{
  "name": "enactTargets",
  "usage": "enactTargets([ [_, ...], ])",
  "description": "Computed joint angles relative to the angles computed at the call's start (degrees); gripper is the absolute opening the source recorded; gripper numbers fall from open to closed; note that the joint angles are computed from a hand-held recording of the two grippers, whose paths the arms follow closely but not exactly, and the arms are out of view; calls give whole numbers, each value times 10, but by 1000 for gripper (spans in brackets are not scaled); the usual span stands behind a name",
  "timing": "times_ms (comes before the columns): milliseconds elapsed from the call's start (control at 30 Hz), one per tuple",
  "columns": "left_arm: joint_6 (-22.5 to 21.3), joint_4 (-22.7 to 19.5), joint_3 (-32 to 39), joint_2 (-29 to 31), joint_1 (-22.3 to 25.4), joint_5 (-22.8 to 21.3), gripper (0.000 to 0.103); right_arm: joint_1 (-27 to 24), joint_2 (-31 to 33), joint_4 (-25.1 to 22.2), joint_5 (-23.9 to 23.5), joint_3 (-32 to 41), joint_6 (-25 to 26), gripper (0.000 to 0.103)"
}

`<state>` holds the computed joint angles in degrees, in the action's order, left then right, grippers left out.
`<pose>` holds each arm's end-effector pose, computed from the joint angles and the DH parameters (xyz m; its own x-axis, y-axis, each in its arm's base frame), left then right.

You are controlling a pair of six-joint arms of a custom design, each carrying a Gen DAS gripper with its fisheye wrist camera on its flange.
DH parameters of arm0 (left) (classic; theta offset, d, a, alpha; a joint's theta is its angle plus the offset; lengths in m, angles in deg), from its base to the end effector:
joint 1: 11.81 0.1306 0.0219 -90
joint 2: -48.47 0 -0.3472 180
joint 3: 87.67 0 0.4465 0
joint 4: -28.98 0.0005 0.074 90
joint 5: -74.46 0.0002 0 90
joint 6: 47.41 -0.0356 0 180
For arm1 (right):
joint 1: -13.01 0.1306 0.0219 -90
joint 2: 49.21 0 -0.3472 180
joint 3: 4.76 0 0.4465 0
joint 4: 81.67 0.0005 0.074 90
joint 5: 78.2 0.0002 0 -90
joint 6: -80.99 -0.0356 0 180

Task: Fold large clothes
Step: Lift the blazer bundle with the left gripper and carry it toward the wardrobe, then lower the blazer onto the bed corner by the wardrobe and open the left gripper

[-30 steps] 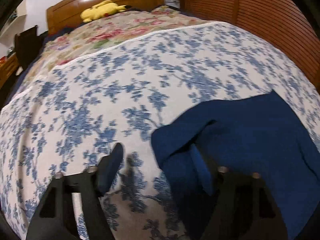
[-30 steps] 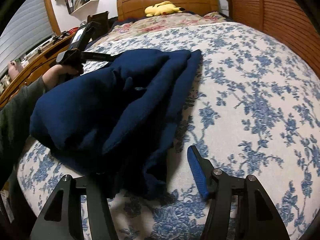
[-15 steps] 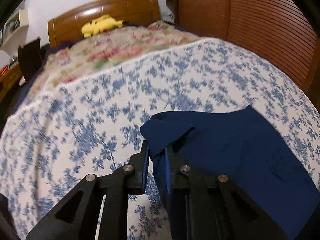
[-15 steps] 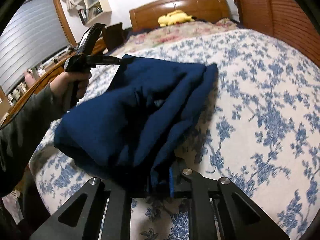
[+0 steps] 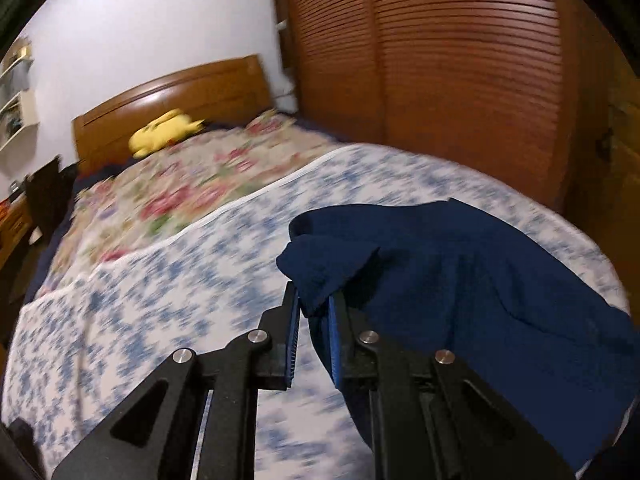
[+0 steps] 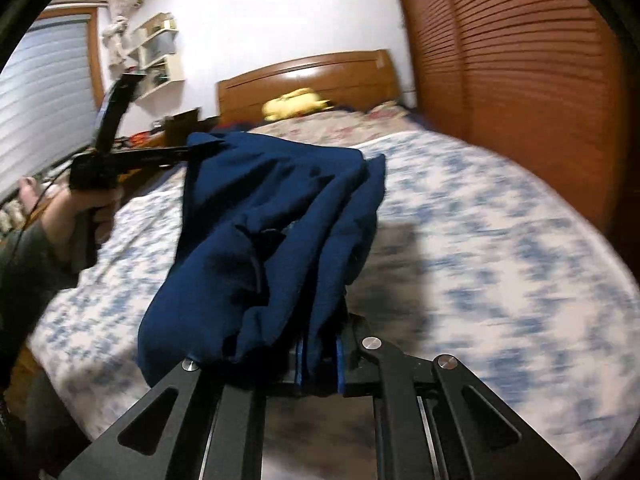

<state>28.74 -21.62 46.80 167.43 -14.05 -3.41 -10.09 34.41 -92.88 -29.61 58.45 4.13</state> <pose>0.7083 -0.0357 0.4911 -0.5074 0.2541 -0.8234 0.3414 0.9366 0.0786 0.4574 -0.1700 0.2670 -0.4187 -0.0068 -0.9081 -0.3276 0.9338 0.1441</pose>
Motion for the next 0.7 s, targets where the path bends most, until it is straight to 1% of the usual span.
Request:
enactTargets([
  [67, 3, 2, 7, 1, -29, 4, 14, -43, -1, -14, -1, 14, 17, 11],
  [200, 15, 0, 43, 19, -90, 16, 14, -122, 3, -36, 19, 49, 53, 11],
  [300, 25, -14, 96, 53, -135, 26, 14, -175, 16, -49, 39, 80, 74, 11],
  [367, 28, -37, 138, 82, -156, 32, 14, -206, 31, -59, 52, 100, 86, 11],
  [433, 27, -61, 193, 125, -181, 24, 15, -227, 54, -68, 72, 122, 96, 11],
  [467, 24, -83, 222, 145, -188, 22, 15, -233, 71, -76, 88, 135, 104, 11],
  [500, 23, -126, 278, 180, -193, 26, 17, -239, 92, -83, 100, 150, 102, 12],
  [533, 31, -149, 305, 201, -198, 31, 18, -243, 115, -91, 114, 167, 98, 13],
  [567, 34, -154, 303, 204, -202, 29, 18, -244, 136, -102, 140, 182, 98, 13],
  [600, 31, -139, 273, 188, -204, 24, 19, -244, 153, -105, 168, 193, 95, 18],
  [633, 22, -109, 214, 154, -204, 21, 22, -247, 166, -102, 194, 200, 85, 18],
  [667, 17, -95, 179, 133, -202, 29, 26, -253, 176, -101, 200, 207, 75, 20],
  [700, 10, -90, 152, 115, -200, 40, 32, -259, 180, -101, 196, 211, 67, 25],
])
